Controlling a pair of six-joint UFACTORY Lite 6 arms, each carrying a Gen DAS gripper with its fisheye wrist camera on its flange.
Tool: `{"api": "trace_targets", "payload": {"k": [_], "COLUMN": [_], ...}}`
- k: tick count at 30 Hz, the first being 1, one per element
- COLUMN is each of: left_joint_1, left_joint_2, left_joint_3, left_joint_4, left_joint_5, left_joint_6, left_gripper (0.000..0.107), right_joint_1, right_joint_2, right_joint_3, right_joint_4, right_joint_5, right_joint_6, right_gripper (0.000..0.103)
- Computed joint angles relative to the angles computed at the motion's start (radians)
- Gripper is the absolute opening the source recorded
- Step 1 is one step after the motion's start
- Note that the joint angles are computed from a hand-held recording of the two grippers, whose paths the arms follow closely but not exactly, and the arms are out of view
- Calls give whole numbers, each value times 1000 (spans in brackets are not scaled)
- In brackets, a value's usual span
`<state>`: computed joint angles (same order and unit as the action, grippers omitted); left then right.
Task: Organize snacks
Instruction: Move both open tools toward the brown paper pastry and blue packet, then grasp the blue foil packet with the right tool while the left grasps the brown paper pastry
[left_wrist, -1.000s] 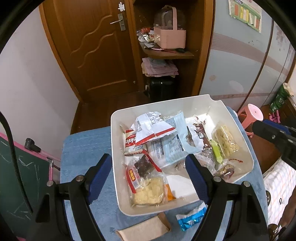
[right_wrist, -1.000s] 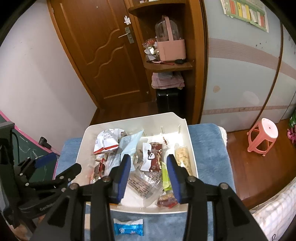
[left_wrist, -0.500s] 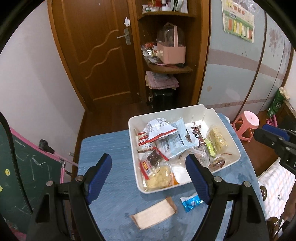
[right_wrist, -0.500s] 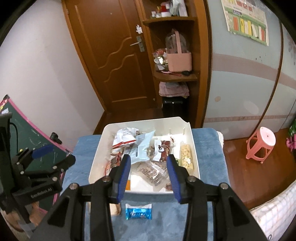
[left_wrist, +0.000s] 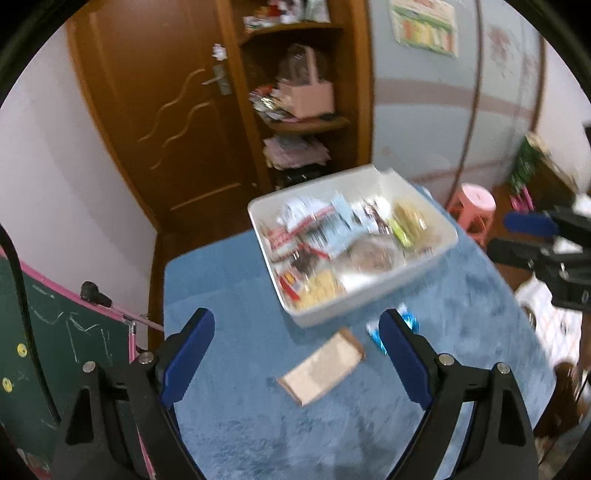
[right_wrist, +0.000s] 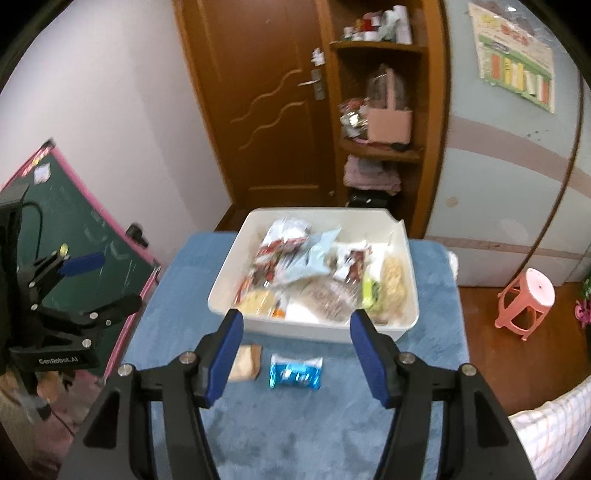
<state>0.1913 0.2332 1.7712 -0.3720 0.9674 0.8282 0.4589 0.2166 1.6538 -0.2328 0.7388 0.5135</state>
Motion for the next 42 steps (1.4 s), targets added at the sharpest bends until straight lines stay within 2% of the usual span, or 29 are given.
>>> {"api": "trace_targets", "payload": {"k": [6,12,18,23,25,29,32,39,42], "left_joint_1": [25,34,-22,-58,-67,-75,-74,-94,-90], "left_joint_2": [-54,12,110,257,307,385,432,535,568], "left_joint_3": [-234,-335,-424,-365,-324,-239,-176,-71,-28], "left_joint_4": [-29,-26,64,140,161,162,164,187,170], "left_joint_5": [-68,-101,-244,-311,-313,-287,-247,-206,-184], "left_joint_6": [161,232,240,177,157,160,165,159,164], "left_gripper": [90,90,90,90,90,90,90,90,90], "right_joint_1": [18,-5,16,-2,8,5,-11,-19,-44], "right_joint_2": [3,44,146,316,368,474,540,667,697], "right_joint_3": [-142,-244,-288,-167,-126,-23,56,187,230], "right_joint_4": [5,104,23,109,77,89,172,214,309], "right_joint_5": [-60,-136,-225,-219,-217,-204,-181,-134,-106], "right_joint_6": [-57,-282,-395,-617,-641,-739,-853,-921,-984], "right_gripper": [61,61,61,61,61,61,61,61,60]}}
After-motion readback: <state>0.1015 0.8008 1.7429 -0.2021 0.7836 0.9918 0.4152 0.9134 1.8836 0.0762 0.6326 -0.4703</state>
